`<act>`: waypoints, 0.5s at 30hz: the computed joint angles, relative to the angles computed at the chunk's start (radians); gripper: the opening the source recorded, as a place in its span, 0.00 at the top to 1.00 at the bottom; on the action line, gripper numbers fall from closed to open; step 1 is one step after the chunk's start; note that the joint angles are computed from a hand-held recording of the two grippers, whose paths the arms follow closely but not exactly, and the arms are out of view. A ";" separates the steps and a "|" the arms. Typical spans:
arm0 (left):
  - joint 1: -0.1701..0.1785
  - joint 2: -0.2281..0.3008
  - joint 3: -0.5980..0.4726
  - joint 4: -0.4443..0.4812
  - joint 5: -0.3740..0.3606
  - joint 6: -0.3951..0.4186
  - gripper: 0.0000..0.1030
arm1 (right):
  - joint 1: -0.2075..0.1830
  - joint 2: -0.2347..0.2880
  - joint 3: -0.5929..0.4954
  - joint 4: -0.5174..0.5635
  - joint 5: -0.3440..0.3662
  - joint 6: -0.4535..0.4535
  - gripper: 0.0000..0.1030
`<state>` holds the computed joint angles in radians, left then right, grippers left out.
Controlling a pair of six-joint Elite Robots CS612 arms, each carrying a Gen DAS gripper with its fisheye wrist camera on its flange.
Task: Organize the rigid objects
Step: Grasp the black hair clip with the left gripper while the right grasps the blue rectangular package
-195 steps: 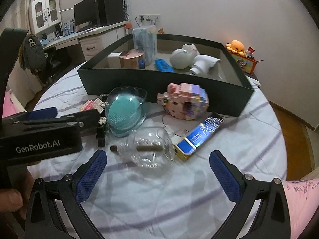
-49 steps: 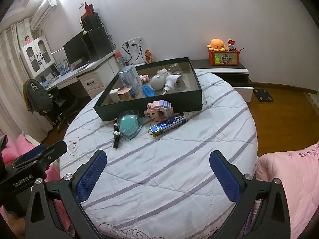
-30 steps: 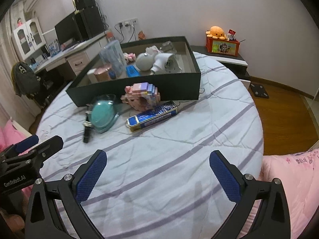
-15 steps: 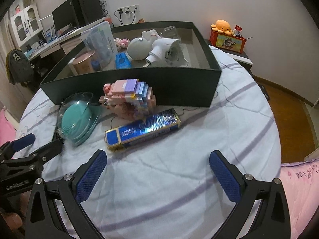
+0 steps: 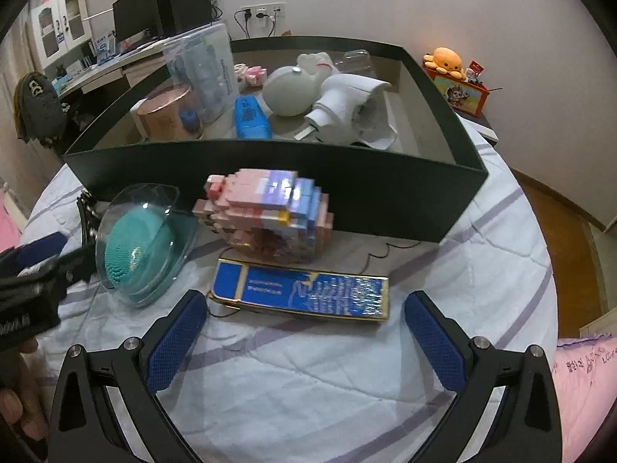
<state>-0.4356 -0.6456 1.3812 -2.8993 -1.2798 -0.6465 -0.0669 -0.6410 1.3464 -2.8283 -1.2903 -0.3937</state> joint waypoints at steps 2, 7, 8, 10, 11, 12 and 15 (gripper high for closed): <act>0.006 -0.002 0.005 -0.014 -0.010 -0.003 0.46 | 0.002 0.000 0.002 -0.005 0.001 -0.009 0.01; 0.020 -0.010 0.028 -0.050 -0.038 -0.028 0.69 | 0.004 -0.001 0.003 -0.012 0.006 0.001 0.09; 0.022 -0.011 0.031 -0.052 -0.042 -0.027 0.69 | 0.005 -0.001 0.003 -0.012 0.002 0.003 0.09; 0.019 -0.011 0.024 -0.033 -0.032 -0.020 0.67 | 0.005 -0.002 0.002 -0.006 0.003 0.017 0.08; 0.017 -0.010 0.020 -0.027 -0.022 -0.021 0.62 | 0.006 -0.002 0.001 -0.003 0.001 0.024 0.08; 0.015 -0.007 0.016 -0.028 -0.016 -0.024 0.58 | 0.008 0.000 -0.004 -0.001 -0.004 0.027 0.08; 0.009 0.000 0.005 -0.020 0.011 -0.012 0.60 | 0.016 0.002 0.000 -0.019 -0.036 0.022 0.09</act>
